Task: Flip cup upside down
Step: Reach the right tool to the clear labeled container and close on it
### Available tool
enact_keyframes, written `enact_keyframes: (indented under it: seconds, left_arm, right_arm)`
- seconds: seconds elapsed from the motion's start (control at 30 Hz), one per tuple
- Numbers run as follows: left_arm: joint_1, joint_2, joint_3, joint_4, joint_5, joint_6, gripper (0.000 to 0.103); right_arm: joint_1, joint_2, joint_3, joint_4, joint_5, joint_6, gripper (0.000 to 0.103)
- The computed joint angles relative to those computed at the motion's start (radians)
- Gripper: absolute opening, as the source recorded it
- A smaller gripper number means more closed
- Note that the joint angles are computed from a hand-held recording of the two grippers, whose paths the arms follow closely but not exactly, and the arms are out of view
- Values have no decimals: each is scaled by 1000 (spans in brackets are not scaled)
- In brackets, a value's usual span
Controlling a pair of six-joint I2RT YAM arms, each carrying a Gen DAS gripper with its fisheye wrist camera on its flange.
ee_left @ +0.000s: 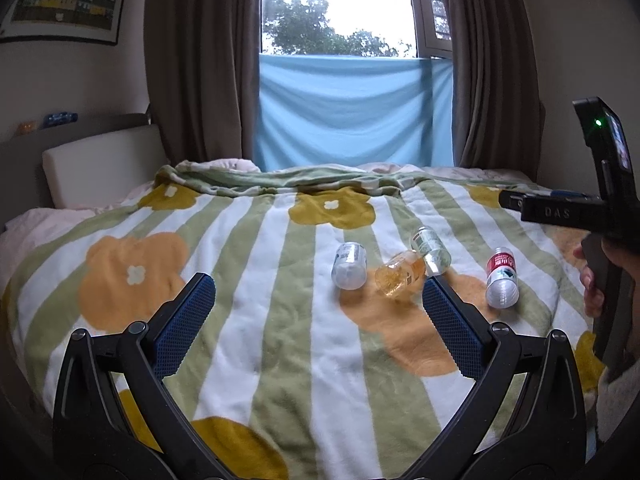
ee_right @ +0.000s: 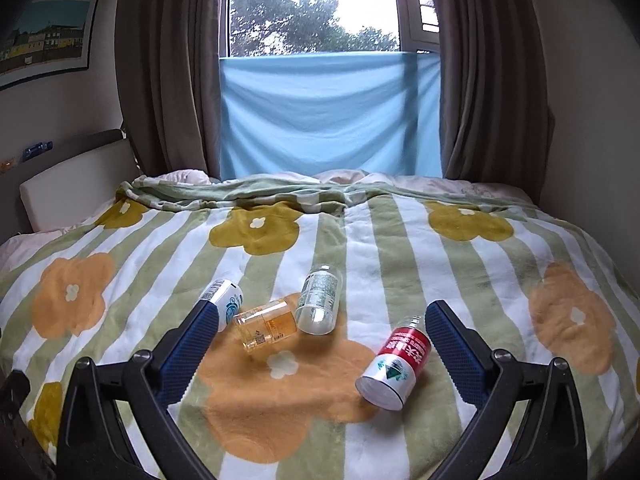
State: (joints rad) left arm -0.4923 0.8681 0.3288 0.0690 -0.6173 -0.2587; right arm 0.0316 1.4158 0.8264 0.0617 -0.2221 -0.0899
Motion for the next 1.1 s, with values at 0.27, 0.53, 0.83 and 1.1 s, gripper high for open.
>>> enact_keyframes:
  seconds: [0.27,0.53,0.83,1.1]
  left_arm:
    - [126,267,27,157,132,9,103]
    - [239,566,116,246,273,29,103]
    - [265,645,145,263,313,28,103]
    - [274,607,125,248,332,28,103]
  right_arm:
    - [52,621,709,-377,7,-25,103]
    - [94,1084,1321,-721,87,29,100]
    - [98,1358,1753,-975,71,110,75]
    - [93,1297,1630,-899,82,122,59]
